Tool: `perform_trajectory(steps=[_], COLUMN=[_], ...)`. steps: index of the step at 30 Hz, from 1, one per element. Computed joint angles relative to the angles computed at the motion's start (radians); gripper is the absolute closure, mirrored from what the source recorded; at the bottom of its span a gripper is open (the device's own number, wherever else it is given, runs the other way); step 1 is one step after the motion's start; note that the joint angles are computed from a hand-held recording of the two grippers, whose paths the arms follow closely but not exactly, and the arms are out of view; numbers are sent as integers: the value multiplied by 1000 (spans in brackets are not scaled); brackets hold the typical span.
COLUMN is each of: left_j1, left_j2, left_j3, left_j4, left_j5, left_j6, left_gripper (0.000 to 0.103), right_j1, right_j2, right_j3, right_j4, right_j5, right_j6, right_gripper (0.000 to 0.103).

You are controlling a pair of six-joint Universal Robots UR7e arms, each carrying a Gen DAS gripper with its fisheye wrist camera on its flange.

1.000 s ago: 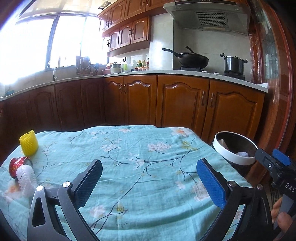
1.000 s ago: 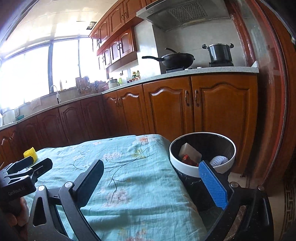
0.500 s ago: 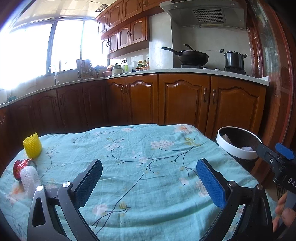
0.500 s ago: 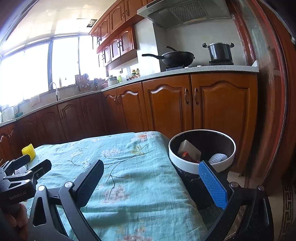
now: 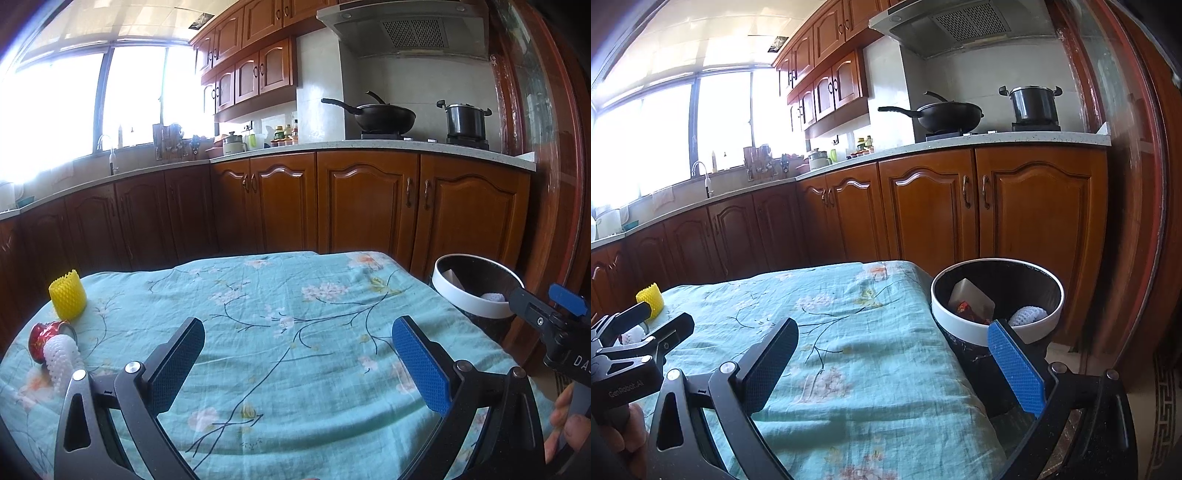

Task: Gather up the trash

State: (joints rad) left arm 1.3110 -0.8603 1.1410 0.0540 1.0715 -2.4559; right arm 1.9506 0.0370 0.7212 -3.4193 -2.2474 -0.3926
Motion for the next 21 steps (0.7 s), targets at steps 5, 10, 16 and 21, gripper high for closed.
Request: perform_trajectory(steps=[5,10,16,21], left_j1=[2,4,6,6], left_j2=[-2,-5,-1,1], left_j3=[0,0,-13,-18], left_j4=[4,2,21,28], left_j5=[8,12,16,18], left_j6=[0,2,1,4], left_gripper=[1,1,1,1], right_j1=[0,0,1,2], right_j2=[0,-1,-3,-5], right_j3=[0,0,3,5], right_j4=[-1,-1,3,3], right_j5=[3,1,1,0], right_j6=[-1,0,6,6], right_gripper=[0,0,0,0])
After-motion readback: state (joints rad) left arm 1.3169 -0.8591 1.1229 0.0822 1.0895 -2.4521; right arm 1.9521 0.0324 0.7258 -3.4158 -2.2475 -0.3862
